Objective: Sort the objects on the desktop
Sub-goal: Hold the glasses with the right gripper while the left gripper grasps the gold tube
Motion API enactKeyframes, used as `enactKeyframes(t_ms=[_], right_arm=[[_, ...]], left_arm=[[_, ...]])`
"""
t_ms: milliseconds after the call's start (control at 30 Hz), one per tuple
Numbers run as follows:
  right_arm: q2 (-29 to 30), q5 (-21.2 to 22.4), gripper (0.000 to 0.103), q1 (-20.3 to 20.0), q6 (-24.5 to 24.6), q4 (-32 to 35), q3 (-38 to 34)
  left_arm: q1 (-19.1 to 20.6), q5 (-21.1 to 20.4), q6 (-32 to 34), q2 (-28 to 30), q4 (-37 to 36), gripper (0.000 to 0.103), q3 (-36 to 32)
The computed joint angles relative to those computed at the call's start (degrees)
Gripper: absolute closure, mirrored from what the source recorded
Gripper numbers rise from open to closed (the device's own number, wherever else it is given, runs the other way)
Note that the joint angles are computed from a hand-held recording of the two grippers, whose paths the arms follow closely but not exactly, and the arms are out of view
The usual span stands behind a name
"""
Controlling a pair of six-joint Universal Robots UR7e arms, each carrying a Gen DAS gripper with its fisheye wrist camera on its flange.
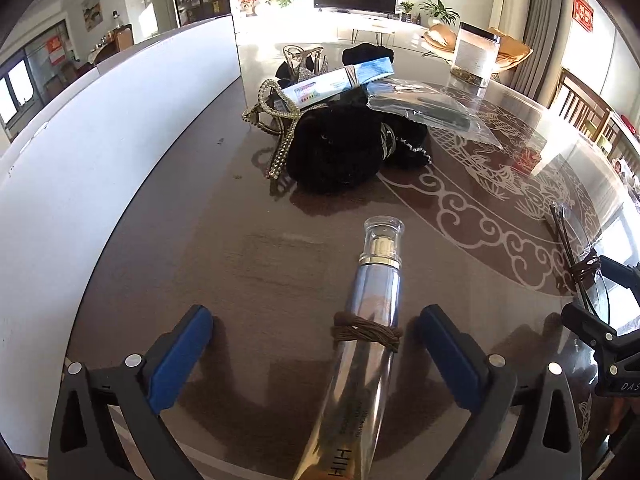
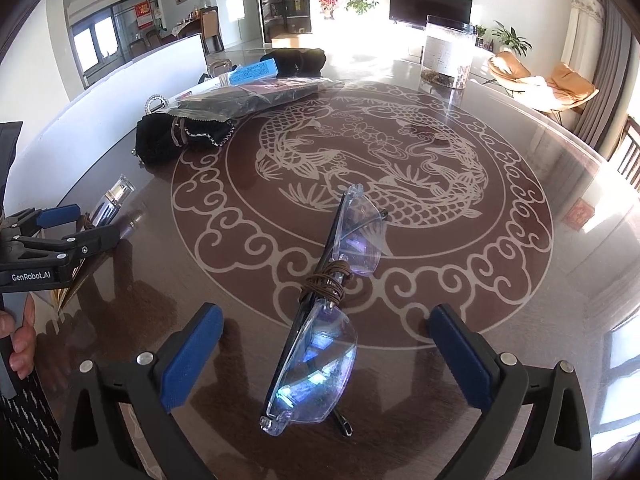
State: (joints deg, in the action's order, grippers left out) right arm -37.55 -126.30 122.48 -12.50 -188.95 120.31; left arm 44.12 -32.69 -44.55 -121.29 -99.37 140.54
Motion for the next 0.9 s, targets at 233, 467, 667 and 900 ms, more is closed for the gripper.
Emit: enactKeyframes(t_ms=[233,467,667,900], right_arm=[[0.3,-0.4,0.0,0.0,-0.4,0.1,-0.3],[0.3,-0.4,0.0,0.0,-0.3,0.2,-0.3],[0.3,-0.4,0.0,0.0,-0.3,0.2,-0.3],[0.3,-0.4,0.0,-0.1,-0.5,0.1,-0.3]], left_arm=[[0.0,-0.1,-0.2,0.0,0.4,0.0,-0.2],[-0.5,0.2,-1.7,-0.3,1.7,0.0,-0.3],[-0.6,0.3,-1.9,-0.6,2.1,0.0,-0.3],[-0.8,0.3,-2.1,-0.6,2.3,0.0,-0.2]])
